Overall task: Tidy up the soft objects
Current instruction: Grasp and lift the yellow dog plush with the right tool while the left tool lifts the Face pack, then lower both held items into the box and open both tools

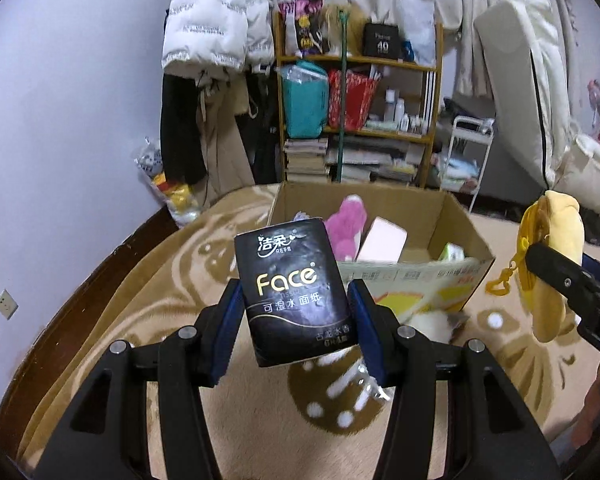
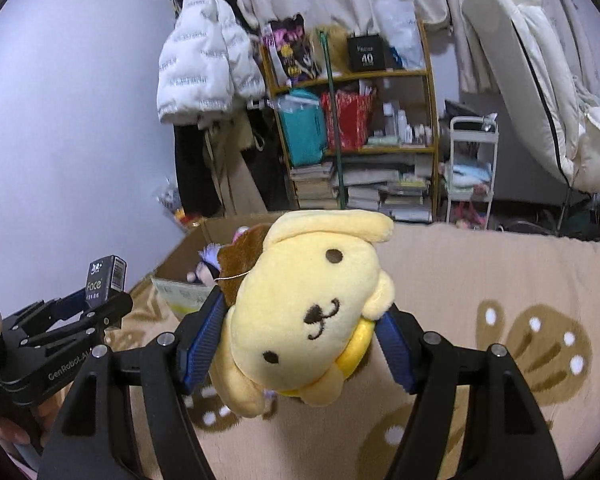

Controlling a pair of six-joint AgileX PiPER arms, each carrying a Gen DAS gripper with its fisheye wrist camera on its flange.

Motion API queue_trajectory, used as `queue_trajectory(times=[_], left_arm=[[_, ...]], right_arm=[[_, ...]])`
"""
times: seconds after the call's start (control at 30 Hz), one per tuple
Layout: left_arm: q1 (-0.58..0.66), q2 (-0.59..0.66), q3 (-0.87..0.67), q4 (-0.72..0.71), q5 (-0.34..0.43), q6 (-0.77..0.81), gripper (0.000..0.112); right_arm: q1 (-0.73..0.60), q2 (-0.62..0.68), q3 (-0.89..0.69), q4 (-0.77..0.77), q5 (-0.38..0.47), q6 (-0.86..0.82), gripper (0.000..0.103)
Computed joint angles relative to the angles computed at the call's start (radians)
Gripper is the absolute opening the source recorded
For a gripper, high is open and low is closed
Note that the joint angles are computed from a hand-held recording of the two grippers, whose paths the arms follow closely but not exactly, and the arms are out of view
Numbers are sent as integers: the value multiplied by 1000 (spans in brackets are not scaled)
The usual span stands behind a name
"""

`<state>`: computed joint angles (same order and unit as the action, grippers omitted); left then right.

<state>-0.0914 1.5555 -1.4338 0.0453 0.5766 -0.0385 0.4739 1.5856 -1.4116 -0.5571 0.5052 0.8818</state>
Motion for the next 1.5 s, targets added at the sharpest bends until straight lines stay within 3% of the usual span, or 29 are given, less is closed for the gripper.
queue_trajectory(times=[0.33, 0.77, 1.17, 1.5], left_arm=[[10, -9, -38, -3, -85, 8, 52], [-26, 86, -147, 24, -142, 58, 52], [-44, 236, -295, 26, -91, 33, 52], [-37, 337, -393, -12, -17, 52, 52]], right_arm=[[-54, 22, -69, 16, -58, -45, 75], [-128, 121, -182, 139, -130, -193, 75], [-194, 246, -279, 449, -136, -439, 75], [-209, 332, -336, 608, -117, -597, 76]])
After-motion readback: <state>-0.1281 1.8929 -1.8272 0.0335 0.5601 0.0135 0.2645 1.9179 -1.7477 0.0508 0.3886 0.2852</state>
